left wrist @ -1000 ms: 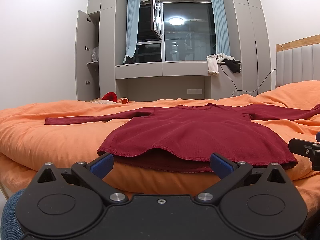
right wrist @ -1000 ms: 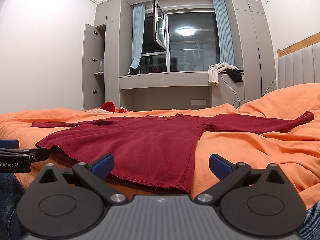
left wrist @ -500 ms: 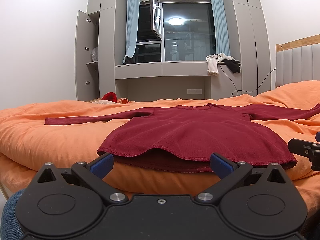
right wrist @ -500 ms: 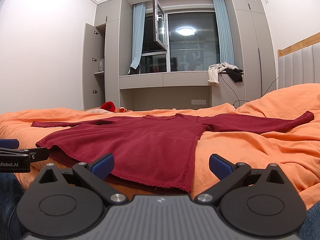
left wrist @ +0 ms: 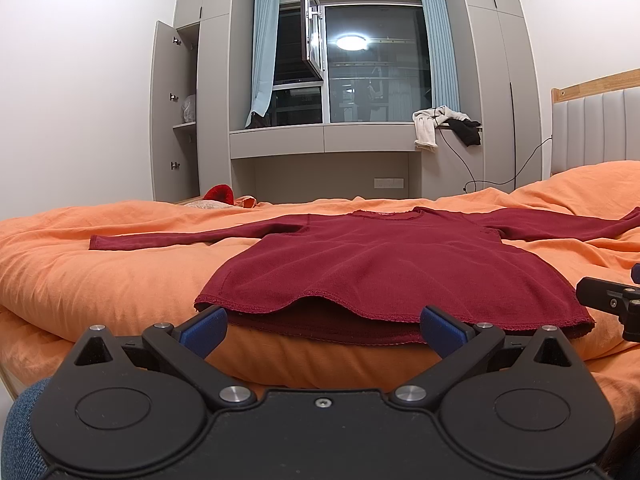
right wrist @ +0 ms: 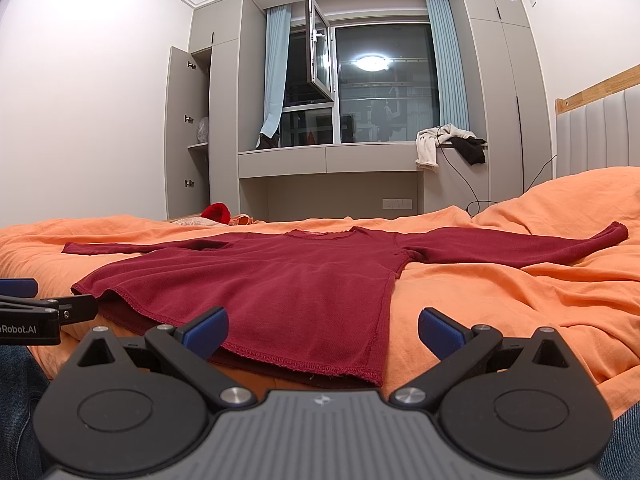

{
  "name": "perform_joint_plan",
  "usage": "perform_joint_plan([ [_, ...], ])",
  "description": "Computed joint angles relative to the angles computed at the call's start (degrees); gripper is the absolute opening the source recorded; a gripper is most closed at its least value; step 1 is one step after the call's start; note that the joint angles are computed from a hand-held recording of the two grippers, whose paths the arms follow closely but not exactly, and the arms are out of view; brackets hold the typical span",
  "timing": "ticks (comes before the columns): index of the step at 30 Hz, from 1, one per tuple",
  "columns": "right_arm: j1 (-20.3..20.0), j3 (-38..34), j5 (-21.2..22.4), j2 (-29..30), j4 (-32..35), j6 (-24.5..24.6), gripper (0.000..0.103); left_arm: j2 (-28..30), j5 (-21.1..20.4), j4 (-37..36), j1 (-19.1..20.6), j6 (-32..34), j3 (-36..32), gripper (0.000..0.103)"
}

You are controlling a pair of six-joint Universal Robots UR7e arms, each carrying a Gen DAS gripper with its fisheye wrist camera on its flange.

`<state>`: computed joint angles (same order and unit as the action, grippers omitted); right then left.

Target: Fold small clothes

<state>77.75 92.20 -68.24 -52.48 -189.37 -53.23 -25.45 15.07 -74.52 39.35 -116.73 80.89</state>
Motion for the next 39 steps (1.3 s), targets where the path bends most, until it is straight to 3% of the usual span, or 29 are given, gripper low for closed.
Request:
perform_joint_plan([
  [32,0.1,0.0,-0.7,-0.3,0.9,0.0,0.103,0.0,-0.1,0.1,0.0,0.1,0.0,0.103],
  [36,0.5,0.0,-2.5,-0.8,2.1,0.4,0.103,0.1,-0.9,1.6,-0.2,-0.6,-0.9,0.103],
  [39,1.6,-1.5,-6.1,-0.8,4.4,1.4,0.103,0.1,-2.2,7.6,0.3,-4.8,-2.9,0.103],
])
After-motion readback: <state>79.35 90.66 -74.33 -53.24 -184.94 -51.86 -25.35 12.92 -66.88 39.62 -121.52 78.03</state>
